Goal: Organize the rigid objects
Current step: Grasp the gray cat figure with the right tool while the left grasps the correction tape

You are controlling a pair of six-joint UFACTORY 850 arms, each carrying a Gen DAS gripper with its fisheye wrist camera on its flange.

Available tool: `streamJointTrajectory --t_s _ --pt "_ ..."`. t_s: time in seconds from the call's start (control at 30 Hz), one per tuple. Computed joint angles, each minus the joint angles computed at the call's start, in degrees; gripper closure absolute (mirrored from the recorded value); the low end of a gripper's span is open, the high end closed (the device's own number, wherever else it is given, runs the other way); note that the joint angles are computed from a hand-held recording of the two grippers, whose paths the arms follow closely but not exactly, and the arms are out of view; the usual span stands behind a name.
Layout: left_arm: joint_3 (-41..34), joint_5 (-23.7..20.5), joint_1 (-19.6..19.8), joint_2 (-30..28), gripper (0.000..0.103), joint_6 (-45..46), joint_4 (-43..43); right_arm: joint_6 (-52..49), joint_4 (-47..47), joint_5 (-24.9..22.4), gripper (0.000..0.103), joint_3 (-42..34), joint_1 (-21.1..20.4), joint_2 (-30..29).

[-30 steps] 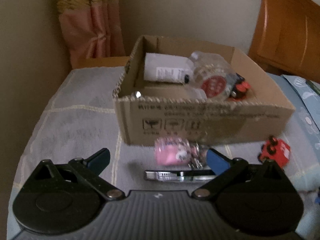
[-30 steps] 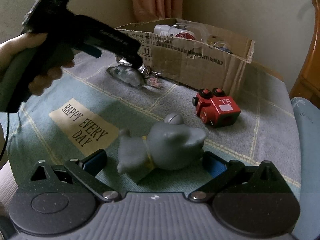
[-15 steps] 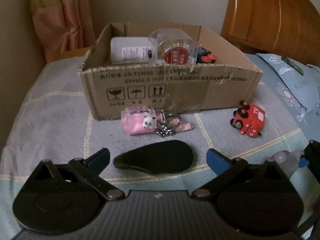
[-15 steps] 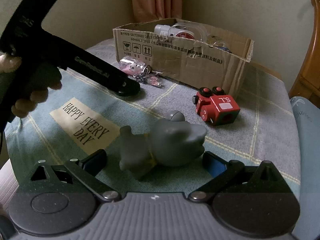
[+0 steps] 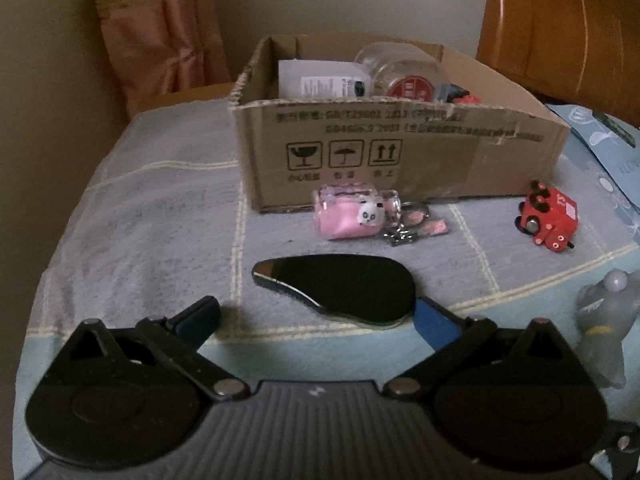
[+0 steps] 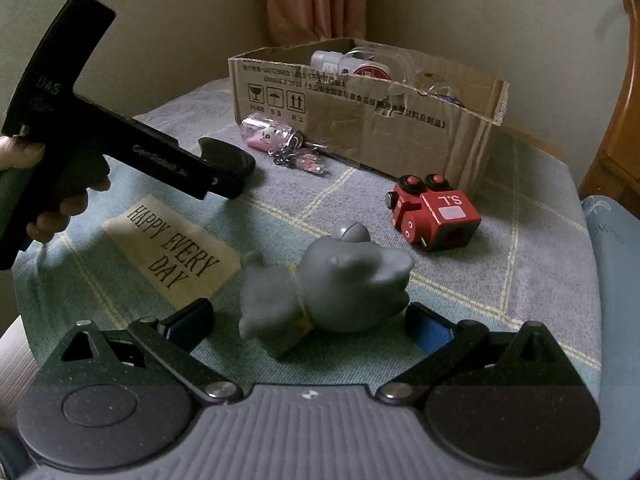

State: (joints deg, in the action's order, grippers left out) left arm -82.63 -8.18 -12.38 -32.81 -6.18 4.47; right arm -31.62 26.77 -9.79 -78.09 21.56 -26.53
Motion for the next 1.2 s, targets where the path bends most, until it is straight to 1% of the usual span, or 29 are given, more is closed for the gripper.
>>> streamJointTrajectory --t_s 0.1,0.27,0.57,0.73,0.8,0.83,0.9,0.93,1.0,1.03,1.1,1.13,1.2 --pt "0.46 1.36 -0.19 0.05 0.001 0.12 0.18 -1.98 1.71 -0.09 0.000 0.08 -0.11 0.01" --pt "-0.39 2.15 -0.48 -0.69 0.001 8.28 -6.99 -4.75 4.08 -0.28 0.000 0.16 -0.28 0.05" --pt "-1.07 2.76 -0.96 -1.30 0.001 5.79 -4.73 -10.89 8.92 -1.24 0.000 -0.29 -0.71 -0.27" --pt "-1.13 2.79 -0.93 -1.33 0.001 6.42 -5.36 -8.49 5.48 -2.33 0.000 -1.25 -0.87 -0.64" --pt "-1.26 2.59 -0.96 -1.39 0.002 5.70 -4.80 -8.44 4.79 -0.94 0.000 -0.86 -0.73 -0.32" --pt "-1.11 2.71 -0.93 -1.30 0.002 6.70 -5.61 -9.82 5.87 -0.78 0.000 -0.93 -0.76 -0.29" --pt "-1.30 2.47 -1.03 -1.35 0.003 4.78 -3.79 -15.00 10.34 -1.25 0.001 -1.27 -0.98 -0.36" --pt "-1.31 2.46 -1.04 -1.35 0.003 4.59 -3.65 -17.70 12.76 -1.07 0.002 -1.24 -1.05 -0.33" --pt "-1.34 2.41 -0.97 -1.35 0.005 6.36 -5.20 -19.53 13.73 -1.21 0.009 -1.51 -1.00 -0.43" --pt "-1.33 2.40 -0.94 -1.33 0.006 7.74 -6.52 -20.55 14.30 -1.34 0.010 -1.61 -0.98 -0.47" --pt "-1.43 2.14 -1.00 -1.28 0.009 9.20 -7.79 -18.41 11.69 -0.57 0.017 -1.64 -0.74 -0.48" --pt "-1.44 2.09 -1.01 -1.25 0.011 9.60 -8.12 -16.34 9.53 -0.13 0.019 -1.58 -0.63 -0.42" --pt "-1.36 2.11 -1.01 -1.15 0.013 10.77 -9.01 -16.47 10.01 0.01 0.022 -1.46 -0.74 -0.20"
